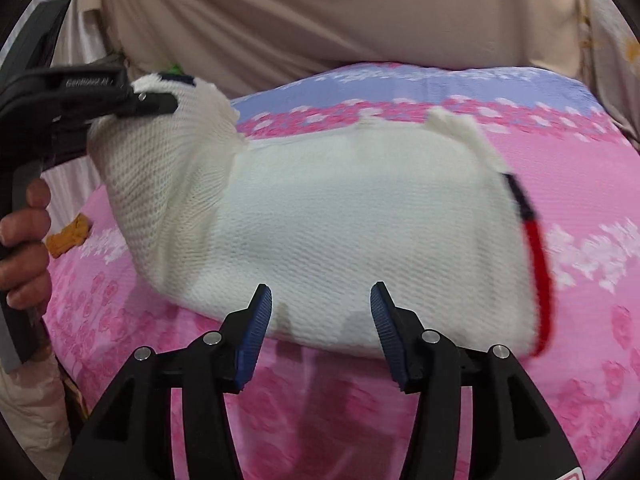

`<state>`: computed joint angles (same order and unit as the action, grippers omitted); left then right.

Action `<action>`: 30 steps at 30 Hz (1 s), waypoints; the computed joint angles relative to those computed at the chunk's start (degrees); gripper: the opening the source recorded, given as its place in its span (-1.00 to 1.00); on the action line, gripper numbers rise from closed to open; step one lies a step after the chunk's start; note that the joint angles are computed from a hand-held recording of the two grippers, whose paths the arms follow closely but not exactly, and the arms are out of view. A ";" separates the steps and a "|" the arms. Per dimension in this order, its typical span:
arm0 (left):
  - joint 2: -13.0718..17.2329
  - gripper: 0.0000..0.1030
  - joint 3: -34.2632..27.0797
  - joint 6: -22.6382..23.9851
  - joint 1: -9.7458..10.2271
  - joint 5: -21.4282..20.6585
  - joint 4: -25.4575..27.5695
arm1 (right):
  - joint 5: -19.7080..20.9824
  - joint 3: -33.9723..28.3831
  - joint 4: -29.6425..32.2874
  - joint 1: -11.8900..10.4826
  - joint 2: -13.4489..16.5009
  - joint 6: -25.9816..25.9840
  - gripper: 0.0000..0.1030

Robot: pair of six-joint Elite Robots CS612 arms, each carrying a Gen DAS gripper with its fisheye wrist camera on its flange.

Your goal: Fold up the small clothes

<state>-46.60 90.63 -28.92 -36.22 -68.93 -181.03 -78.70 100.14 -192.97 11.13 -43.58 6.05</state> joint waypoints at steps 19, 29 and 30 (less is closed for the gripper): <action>3.66 0.28 -7.86 5.61 -4.93 2.53 6.46 | -0.65 5.02 -8.43 -5.54 -1.99 4.55 0.14; -0.45 0.32 1.21 -5.02 -1.93 1.17 12.06 | 12.76 -5.97 0.81 -5.20 1.42 4.60 0.40; -0.19 0.32 1.18 -5.47 -2.02 1.54 13.21 | 13.63 -7.13 2.57 -5.04 1.93 4.25 0.41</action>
